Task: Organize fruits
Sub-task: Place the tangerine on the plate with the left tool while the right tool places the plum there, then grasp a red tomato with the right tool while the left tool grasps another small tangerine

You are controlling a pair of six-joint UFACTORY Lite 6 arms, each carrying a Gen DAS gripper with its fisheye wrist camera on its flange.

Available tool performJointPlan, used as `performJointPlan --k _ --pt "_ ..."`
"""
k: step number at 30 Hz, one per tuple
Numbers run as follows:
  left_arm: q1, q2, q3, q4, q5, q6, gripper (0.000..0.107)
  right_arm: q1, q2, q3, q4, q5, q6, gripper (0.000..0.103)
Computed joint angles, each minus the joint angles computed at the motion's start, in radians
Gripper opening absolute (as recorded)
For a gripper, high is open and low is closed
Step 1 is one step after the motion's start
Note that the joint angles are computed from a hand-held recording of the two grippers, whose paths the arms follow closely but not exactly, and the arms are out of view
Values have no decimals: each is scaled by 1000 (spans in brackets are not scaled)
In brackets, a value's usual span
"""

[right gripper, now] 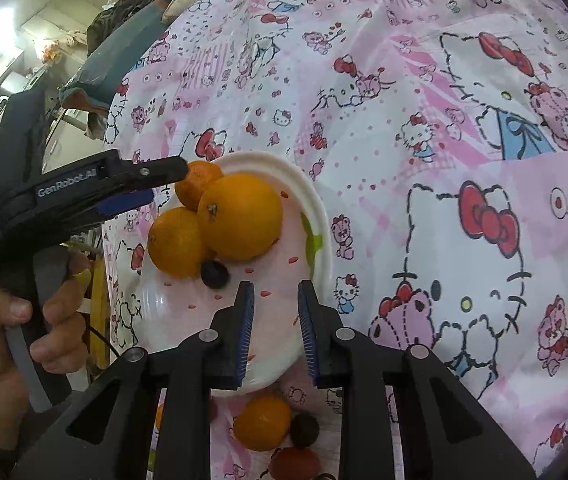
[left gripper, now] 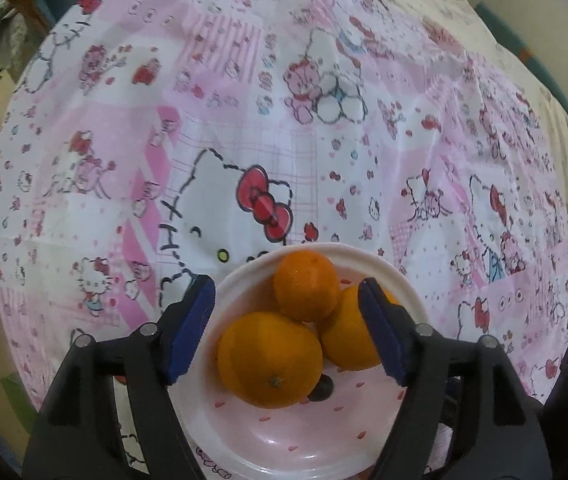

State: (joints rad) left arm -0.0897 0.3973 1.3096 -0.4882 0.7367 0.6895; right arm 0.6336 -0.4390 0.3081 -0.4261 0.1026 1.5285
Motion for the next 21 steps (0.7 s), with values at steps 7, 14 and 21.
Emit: performJointPlan --k 7,14,21 --pt "74 -121 -94 -27 0 64 71 64 -76 19 -137 120 158 36" --pt "169 -272 -196 -22 43 161 72 195 -207 24 -212 301 308 54" --pt "371 -401 -296 -50 156 320 74 408 -325 29 -267 528 495 55"
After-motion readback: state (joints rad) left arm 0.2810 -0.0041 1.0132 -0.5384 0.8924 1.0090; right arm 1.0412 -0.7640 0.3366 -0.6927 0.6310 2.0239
